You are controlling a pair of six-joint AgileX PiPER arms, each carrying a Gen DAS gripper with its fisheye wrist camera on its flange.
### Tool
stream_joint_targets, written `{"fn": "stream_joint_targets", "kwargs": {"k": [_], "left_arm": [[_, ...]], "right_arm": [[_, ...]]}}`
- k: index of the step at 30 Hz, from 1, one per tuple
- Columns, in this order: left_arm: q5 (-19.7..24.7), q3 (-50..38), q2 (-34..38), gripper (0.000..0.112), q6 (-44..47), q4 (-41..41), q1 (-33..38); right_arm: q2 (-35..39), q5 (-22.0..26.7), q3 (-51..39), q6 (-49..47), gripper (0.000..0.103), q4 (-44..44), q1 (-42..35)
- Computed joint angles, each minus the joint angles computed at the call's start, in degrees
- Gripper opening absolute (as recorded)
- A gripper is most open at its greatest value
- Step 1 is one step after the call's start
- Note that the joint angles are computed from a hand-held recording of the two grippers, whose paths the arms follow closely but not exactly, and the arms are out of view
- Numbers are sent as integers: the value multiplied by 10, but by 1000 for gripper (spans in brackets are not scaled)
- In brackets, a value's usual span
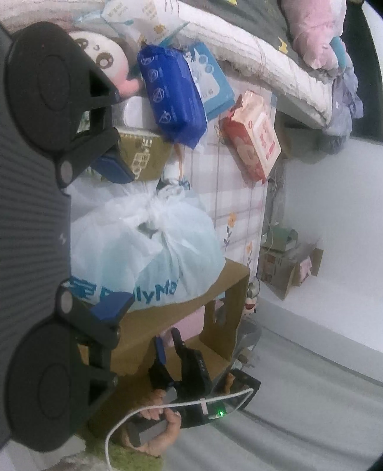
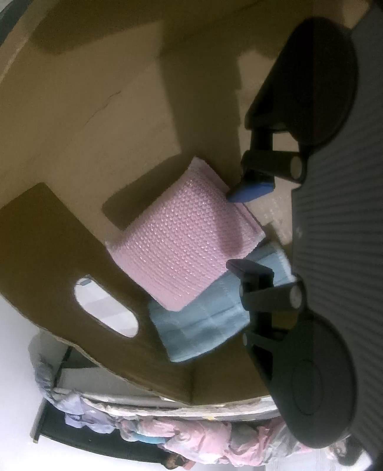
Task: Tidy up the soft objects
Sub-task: 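Open the left gripper and withdraw it from the box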
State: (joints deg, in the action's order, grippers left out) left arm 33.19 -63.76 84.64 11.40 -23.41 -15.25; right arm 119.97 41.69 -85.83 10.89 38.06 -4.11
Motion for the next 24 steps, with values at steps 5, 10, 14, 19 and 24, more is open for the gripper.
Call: {"fn": "stream_joint_targets", "kwargs": {"k": [5,10,14,19,24], "left_arm": [[-5,11,-9,82,-11,18,0],[-19,36,-30,82,-22,40,0],[-29,61,-57,82,-26,51,9],[-37,89,-98,82,-29,70,30],[-29,105,-137,82,9,66,88]], "right_arm": [[-12,0,22,-17,43,23,-16],[-36,15,44,-23,44,22,-19],[-68,22,67,-31,45,20,-22],[-132,27,99,-42,47,15,-16],[-204,28,121,-102,47,66,29]]}}
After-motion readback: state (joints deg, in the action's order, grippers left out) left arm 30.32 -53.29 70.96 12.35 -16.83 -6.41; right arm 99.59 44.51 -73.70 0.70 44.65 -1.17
